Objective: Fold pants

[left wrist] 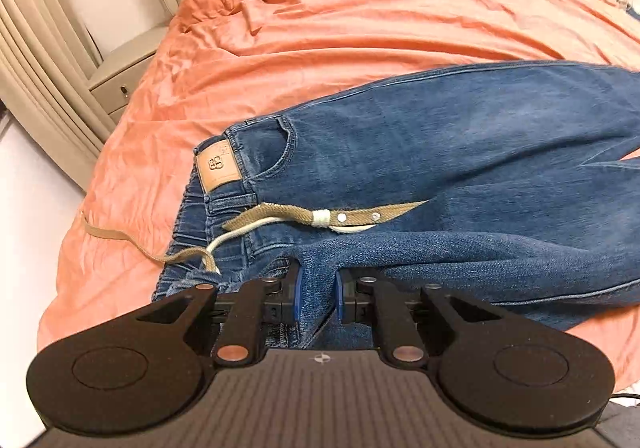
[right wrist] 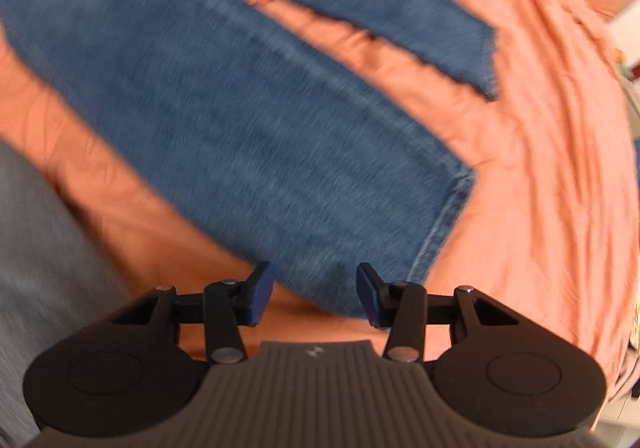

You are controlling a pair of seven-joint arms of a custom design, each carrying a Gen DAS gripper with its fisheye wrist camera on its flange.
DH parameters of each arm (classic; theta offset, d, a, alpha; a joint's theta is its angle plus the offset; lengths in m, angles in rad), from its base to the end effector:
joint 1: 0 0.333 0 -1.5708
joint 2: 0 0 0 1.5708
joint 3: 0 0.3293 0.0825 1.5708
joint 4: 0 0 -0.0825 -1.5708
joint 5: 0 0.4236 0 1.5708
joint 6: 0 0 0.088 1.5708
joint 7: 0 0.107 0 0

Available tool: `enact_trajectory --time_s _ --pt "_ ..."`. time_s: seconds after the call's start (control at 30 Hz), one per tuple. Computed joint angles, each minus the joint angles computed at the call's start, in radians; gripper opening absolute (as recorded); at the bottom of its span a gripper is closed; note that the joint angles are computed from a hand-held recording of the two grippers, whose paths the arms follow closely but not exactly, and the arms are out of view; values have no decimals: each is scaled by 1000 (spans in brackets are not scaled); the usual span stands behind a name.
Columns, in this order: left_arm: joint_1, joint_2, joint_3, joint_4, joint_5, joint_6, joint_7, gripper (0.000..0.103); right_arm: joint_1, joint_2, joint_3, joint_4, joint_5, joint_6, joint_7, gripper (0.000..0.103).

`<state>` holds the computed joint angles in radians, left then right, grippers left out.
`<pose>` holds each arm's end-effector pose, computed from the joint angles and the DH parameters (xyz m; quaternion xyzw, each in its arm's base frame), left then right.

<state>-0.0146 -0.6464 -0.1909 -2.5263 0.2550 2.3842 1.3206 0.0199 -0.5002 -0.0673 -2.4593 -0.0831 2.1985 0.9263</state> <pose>0.4173 -0.0923 0.5396 -0.6462 0.7064 -0.1119 0.2662 0.4482 -0.0257 0.4939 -0.8876 0.4445 -0.1163 0.0328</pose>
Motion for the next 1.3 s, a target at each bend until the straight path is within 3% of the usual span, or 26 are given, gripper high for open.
enact_trajectory --time_s 0.23,0.4,0.5,0.67,0.87,1.1,1.3 --pt "9 34 -24 29 46 -37 -19 17 7 44 -7 -37 -11 58 -80 42" --pt "1 40 -27 40 72 -62 -14 16 5 38 -13 -57 6 121 -100 7" --pt "-4 41 -22 41 77 -63 -3 16 2 9 -14 -72 13 155 -107 0" --pt "-3 40 -24 42 93 -57 5 16 -7 -36 -1 -76 10 231 -74 0" --pt "18 56 -28 73 126 -33 -10 15 -15 6 25 0 -14 339 10 0" --pt "75 135 -49 169 212 49 -78 15 -34 174 64 183 -103 409 140 0" --pt "115 333 -71 345 340 72 -193 15 -20 401 70 424 -183 399 282 0"
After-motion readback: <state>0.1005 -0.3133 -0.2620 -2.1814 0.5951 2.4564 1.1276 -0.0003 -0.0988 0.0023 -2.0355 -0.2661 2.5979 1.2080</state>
